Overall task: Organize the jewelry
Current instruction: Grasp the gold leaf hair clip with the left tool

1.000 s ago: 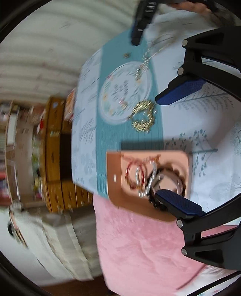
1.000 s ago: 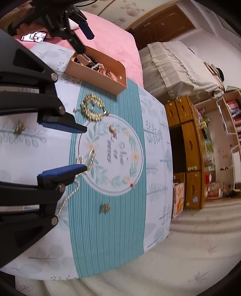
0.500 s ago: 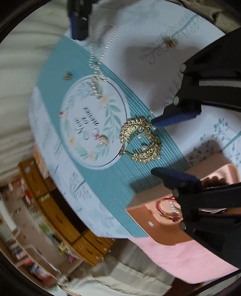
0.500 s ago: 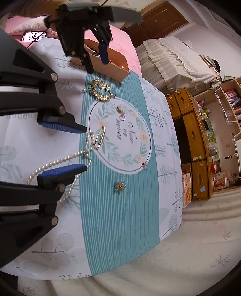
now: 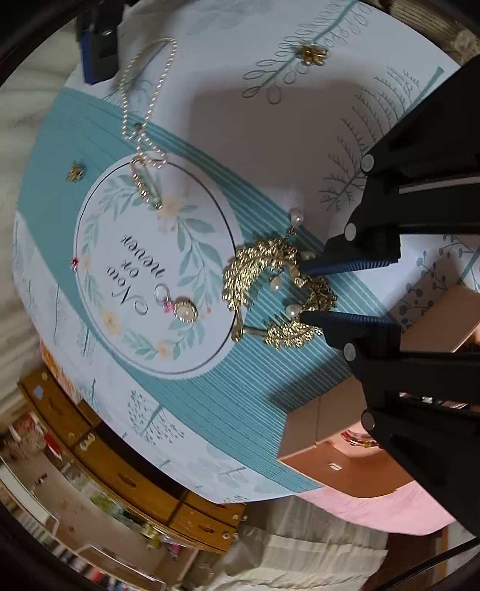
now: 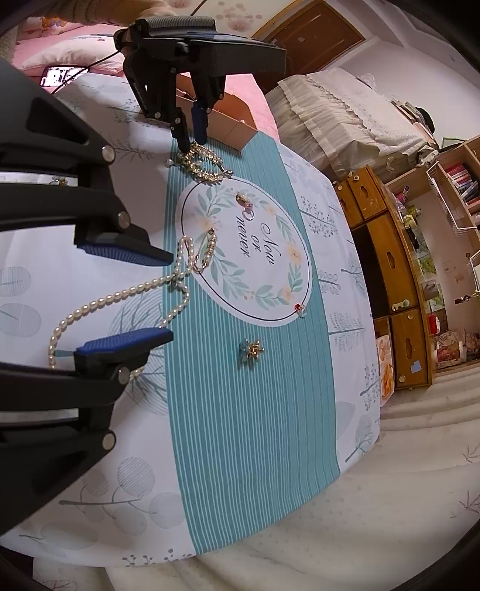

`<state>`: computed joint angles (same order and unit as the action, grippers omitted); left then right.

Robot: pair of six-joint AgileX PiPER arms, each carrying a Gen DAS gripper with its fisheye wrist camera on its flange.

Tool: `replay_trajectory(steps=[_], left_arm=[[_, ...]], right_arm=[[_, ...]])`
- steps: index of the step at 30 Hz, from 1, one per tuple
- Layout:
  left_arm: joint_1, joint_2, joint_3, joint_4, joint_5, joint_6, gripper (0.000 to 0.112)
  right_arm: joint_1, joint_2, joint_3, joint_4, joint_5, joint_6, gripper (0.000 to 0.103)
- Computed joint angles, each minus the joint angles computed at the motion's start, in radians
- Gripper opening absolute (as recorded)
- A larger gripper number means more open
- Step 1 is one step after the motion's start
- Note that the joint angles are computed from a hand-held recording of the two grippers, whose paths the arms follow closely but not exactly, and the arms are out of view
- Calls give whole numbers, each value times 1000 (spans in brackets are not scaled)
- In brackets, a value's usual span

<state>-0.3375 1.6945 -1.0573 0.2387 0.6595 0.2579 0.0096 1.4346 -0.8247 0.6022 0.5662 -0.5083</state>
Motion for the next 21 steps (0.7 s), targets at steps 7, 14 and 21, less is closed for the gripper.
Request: replay_trajectory(steps=[7,14,21], left_arm=[[-4,49,-63,-44,37,108,14],[9,104,-159,-136,120,228,14],[53,189,-308,-228,279,284,14]], right_arm=[[-11,10,7,18,-4,-16,35],[-19,27,4,29,6,-23,35],[-20,26,3,37,18,-36,35]])
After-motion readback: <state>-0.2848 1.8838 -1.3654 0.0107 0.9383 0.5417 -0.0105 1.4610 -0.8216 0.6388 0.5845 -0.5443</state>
